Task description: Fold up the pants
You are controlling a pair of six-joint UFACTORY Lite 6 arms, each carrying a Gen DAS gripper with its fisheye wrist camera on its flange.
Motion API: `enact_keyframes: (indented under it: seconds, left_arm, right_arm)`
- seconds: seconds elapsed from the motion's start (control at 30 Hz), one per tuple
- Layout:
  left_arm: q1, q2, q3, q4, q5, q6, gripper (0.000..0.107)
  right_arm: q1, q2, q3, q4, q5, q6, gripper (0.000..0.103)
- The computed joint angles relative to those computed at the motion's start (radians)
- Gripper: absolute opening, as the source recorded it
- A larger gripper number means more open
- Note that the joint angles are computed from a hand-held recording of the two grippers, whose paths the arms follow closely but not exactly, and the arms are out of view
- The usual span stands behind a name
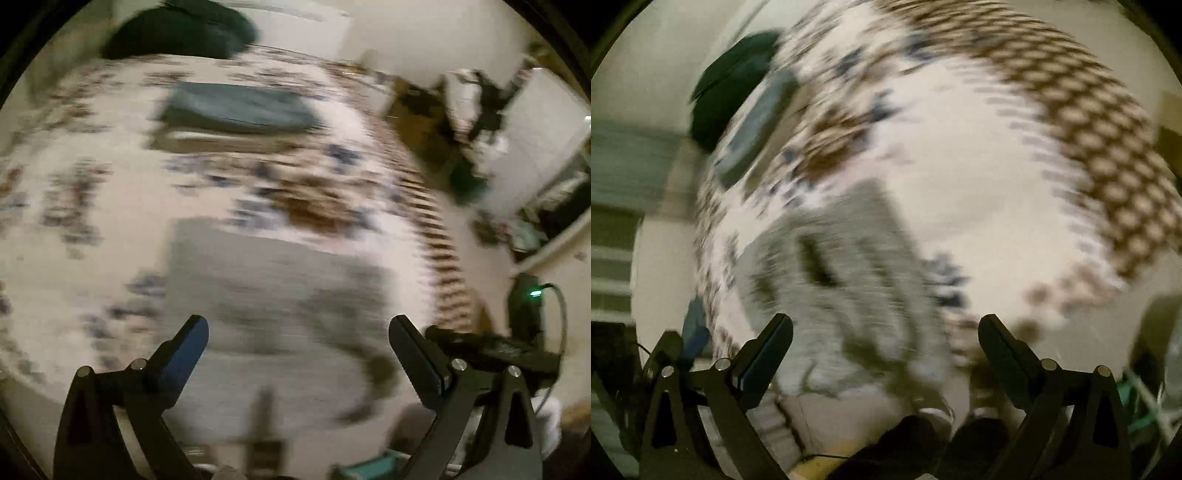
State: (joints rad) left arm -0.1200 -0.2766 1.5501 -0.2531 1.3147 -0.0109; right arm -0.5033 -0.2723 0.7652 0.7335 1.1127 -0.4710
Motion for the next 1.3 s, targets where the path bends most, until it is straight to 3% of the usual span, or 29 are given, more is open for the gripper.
enact_keyframes:
  seconds: [0.1, 0.17, 0.2, 0.23, 0.27, 0.4, 0.5, 0.57, 0.63, 0.7, 0.77, 0.8, 0.83, 0.93, 1.03, 1.17, 1.2, 1.3]
  left_arm:
    - [0.207, 0.05, -0.048, 0.047, 0.015, 0.131, 0.1]
    - [0.263, 0.075, -0.083, 0.05, -0.005, 0.163, 0.1]
    - [0.274, 0.097, -0.092, 0.057, -0.025, 0.169, 0.1]
    - [0.275, 0.103, -0.106, 0.055, -0.041, 0.177, 0.1]
    - [0.255, 0.124, -0.108, 0.064, -0.059, 0.164, 0.1]
    - [0.205, 0.216, -0.033, 0.017, -0.082, 0.146, 0.1]
    - [0.117, 0.324, 0.038, -0.009, -0.13, 0.107, 0.1]
    - [0.07, 0.404, 0.07, 0.015, -0.15, 0.081, 0.1]
    - [0.039, 0.475, 0.072, 0.021, -0.163, 0.079, 0.1]
    - [0.027, 0.512, 0.076, 0.03, -0.165, 0.07, 0.1]
    - [0.032, 0.506, 0.069, 0.018, -0.17, 0.08, 0.1]
    - [0.037, 0.498, 0.061, 0.014, -0.172, 0.084, 0.1]
    - [0.043, 0.49, 0.053, 0.006, -0.174, 0.09, 0.1]
    - [0.059, 0.475, 0.02, -0.008, -0.188, 0.092, 0.1]
    - [0.064, 0.484, 0.001, -0.006, -0.208, 0.081, 0.1]
    - [0.071, 0.533, 0.039, -0.024, -0.193, 0.079, 0.102]
    - [0.07, 0.536, 0.056, -0.018, -0.18, 0.076, 0.102]
    - [0.092, 0.518, 0.102, -0.042, -0.144, 0.102, 0.102]
  right_arm:
    - [0.178, 0.132, 0.026, 0.062, -0.112, 0.007, 0.102]
    - [0.257, 0.254, 0.063, 0.09, -0.163, 0.018, 0.101]
    - [0.267, 0.281, 0.067, 0.098, -0.174, 0.024, 0.083]
    - [0.265, 0.282, 0.06, 0.11, -0.189, 0.02, 0.044]
    - [0.245, 0.244, 0.042, 0.115, -0.2, 0.04, 0.037]
    - [0.108, 0.118, 0.033, 0.095, -0.111, 0.11, 0.033]
    - [0.002, 0.075, 0.08, -0.027, -0.064, 0.194, 0.033]
    - [-0.011, 0.126, 0.11, -0.146, -0.103, 0.249, 0.034]
    - [0.002, 0.207, 0.135, -0.278, -0.143, 0.334, 0.044]
    - [-0.028, 0.3, 0.139, -0.33, -0.136, 0.365, 0.044]
    - [-0.145, 0.254, 0.101, -0.214, -0.074, 0.259, 0.056]
    - [-0.19, 0.223, 0.073, -0.159, -0.048, 0.21, 0.075]
    - [-0.23, 0.193, 0.04, -0.116, -0.025, 0.173, 0.084]
    - [-0.293, 0.213, -0.078, -0.007, 0.022, 0.08, 0.084]
    - [-0.27, 0.296, -0.182, 0.072, -0.021, 0.022, 0.083]
    - [-0.075, 0.285, -0.231, -0.137, -0.265, 0.169, 0.082]
    - [-0.06, 0.269, -0.222, -0.161, -0.256, 0.183, 0.082]
    - [-0.088, 0.199, -0.129, -0.14, -0.1, 0.16, 0.082]
